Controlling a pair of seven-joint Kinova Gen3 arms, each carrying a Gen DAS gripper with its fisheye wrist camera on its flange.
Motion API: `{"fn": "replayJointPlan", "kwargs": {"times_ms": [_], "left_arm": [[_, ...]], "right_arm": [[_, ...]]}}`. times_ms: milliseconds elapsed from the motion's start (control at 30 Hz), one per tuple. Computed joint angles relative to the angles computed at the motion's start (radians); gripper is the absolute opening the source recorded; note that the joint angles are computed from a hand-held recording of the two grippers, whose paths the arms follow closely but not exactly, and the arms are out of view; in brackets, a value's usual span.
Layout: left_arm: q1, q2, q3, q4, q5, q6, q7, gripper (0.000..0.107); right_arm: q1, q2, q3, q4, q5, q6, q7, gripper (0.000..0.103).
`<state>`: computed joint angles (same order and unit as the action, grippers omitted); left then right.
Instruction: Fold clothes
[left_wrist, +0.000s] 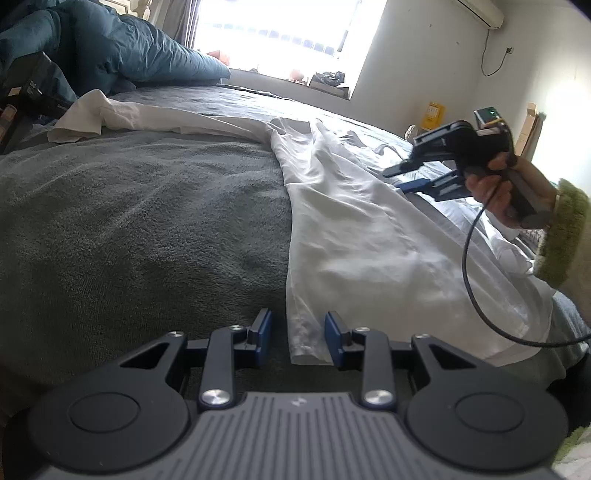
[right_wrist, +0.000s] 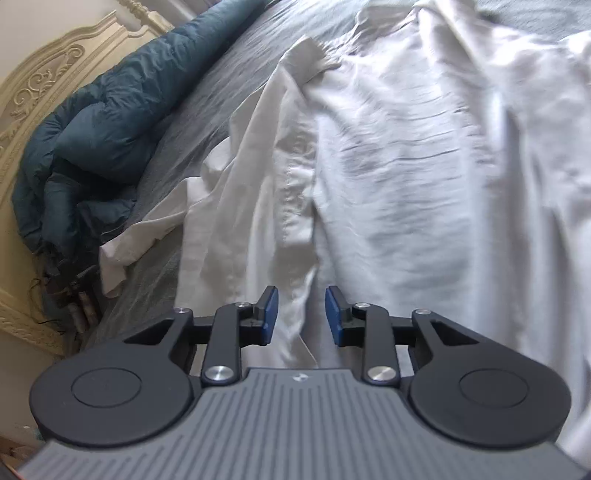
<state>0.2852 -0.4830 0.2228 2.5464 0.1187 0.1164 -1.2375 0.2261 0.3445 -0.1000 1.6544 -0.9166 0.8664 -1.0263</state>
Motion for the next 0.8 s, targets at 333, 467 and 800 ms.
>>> {"fn": "replayJointPlan", "kwargs": {"times_ms": [333, 467, 800], "left_arm": [[-0.034, 0.0, 0.037, -0.011, -0.008, 0.02, 0.012, 0.033], [-0.027, 0.002, 0.027, -0.015, -0.011, 0.027, 0.01, 0.033], [0.04, 0.024, -0.062, -0.022, -0.006, 0.027, -0.029, 0.033]], "right_arm": [[0.034, -0.003, -0.032, 0.064, -0.125, -0.047, 0.116, 0.0], [0.04, -0.065, -0.008, 0.153, -0.213, -0.122, 0.205, 0.0], [-0.032, -0.082, 0.029, 0.162, -0.053, -0.251, 0.075, 0.003]]}}
